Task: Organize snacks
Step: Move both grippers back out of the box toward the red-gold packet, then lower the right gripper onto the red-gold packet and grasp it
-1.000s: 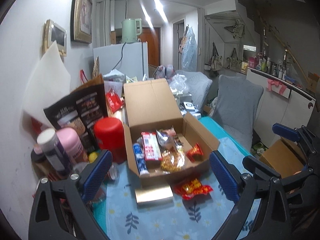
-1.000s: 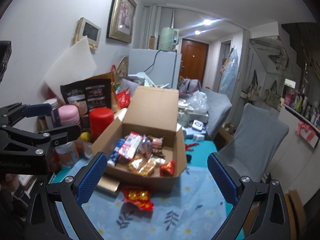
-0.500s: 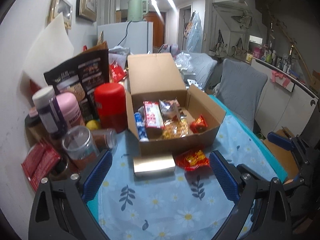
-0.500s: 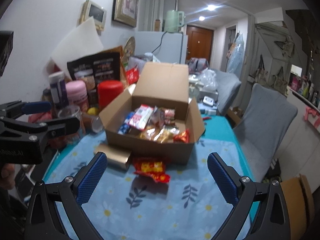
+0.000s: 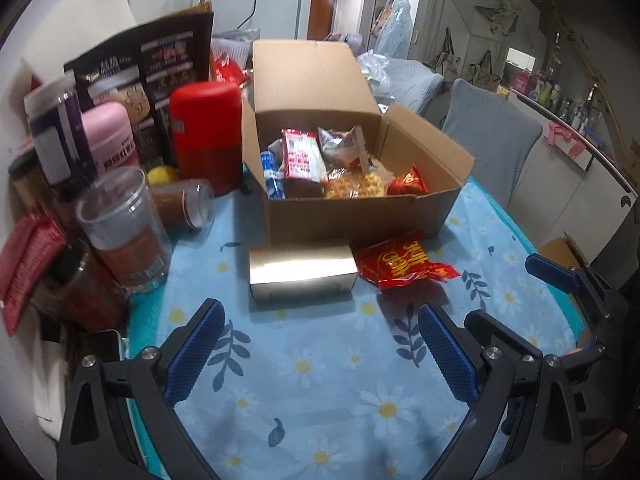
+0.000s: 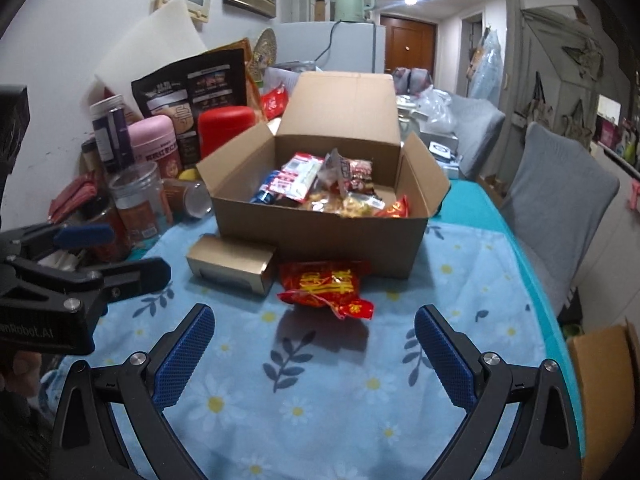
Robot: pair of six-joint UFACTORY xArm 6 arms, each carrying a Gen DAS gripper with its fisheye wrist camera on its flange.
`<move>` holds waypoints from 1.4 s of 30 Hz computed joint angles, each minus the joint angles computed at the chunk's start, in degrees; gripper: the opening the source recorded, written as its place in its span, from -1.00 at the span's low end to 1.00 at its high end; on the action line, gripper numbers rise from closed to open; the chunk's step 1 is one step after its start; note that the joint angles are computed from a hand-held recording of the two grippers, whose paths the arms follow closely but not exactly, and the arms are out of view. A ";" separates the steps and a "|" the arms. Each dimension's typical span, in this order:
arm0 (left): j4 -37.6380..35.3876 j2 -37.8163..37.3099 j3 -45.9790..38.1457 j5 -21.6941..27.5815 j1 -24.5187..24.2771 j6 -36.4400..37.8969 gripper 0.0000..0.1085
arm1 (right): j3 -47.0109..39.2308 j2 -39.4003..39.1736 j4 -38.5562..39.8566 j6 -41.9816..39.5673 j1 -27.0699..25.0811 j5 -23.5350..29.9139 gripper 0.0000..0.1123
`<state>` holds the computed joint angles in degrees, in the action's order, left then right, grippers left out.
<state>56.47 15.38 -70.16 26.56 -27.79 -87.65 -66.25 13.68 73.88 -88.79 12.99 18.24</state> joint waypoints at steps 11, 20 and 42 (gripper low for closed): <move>-1.87 5.90 -3.95 -3.22 3.45 0.18 0.83 | -9.07 10.27 -14.04 13.54 -0.17 1.38 0.82; -4.48 8.52 -6.50 -2.83 5.76 1.85 0.83 | -17.78 18.55 -27.45 26.01 0.73 3.41 0.82; -24.95 18.02 -16.09 -4.74 7.42 23.01 0.83 | -26.96 26.33 -36.78 35.70 -0.61 7.51 0.47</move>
